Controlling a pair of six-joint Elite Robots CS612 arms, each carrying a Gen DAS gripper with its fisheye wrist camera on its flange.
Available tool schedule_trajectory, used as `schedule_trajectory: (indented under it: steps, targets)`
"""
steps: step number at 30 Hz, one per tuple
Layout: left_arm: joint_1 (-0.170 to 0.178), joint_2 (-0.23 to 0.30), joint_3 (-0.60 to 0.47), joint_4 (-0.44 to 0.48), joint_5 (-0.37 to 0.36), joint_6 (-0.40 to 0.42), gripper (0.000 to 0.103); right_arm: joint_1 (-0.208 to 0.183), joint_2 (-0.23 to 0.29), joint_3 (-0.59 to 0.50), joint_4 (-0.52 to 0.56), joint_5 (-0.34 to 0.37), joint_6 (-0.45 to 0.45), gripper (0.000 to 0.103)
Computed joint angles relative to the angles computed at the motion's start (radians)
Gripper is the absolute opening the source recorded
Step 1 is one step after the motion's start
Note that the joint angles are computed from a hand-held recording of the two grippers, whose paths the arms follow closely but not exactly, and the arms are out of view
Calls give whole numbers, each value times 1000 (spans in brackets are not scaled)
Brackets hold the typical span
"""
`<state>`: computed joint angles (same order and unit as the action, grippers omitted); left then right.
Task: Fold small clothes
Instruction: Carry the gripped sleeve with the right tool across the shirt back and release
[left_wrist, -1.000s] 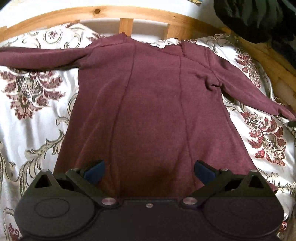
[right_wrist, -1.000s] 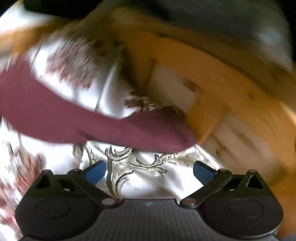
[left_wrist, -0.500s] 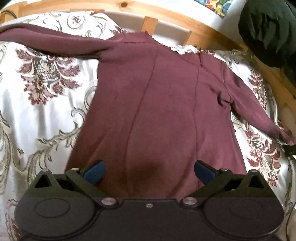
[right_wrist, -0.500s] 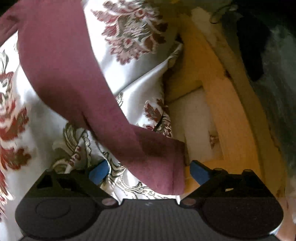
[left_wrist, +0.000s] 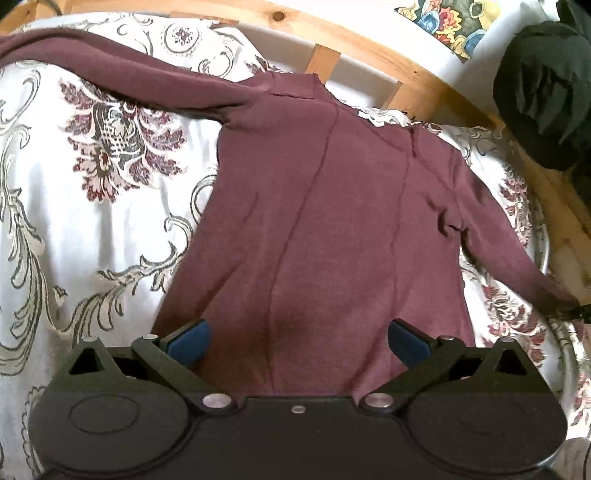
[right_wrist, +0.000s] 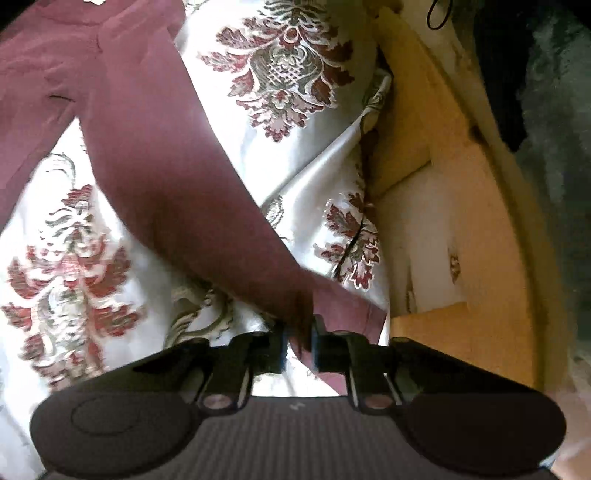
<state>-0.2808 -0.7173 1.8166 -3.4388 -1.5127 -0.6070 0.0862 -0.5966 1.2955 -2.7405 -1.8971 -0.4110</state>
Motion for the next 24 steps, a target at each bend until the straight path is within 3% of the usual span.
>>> schedule_trajectory:
  steps: [4,10,13,16,20,24]
  targets:
    - [0,-15,13,5,4,19,102,11,-52,27,70,57,20,9]
    - [3,-46,37,18,39,46,102,51,-128,77,105,227,38,9]
    - [23,-57,41,10,2,36,102,81,-141,84,94,328,59,9]
    - [37,-70,56,-38,9,19,102,118,-128,62,91,429,80,9]
    - [40,-85,83,-90,81,3,102,187,-70,-6,65,424,41,9]
    - [45,-89,90,-92,129,-44,102,237,1,-117,122,442,29,9]
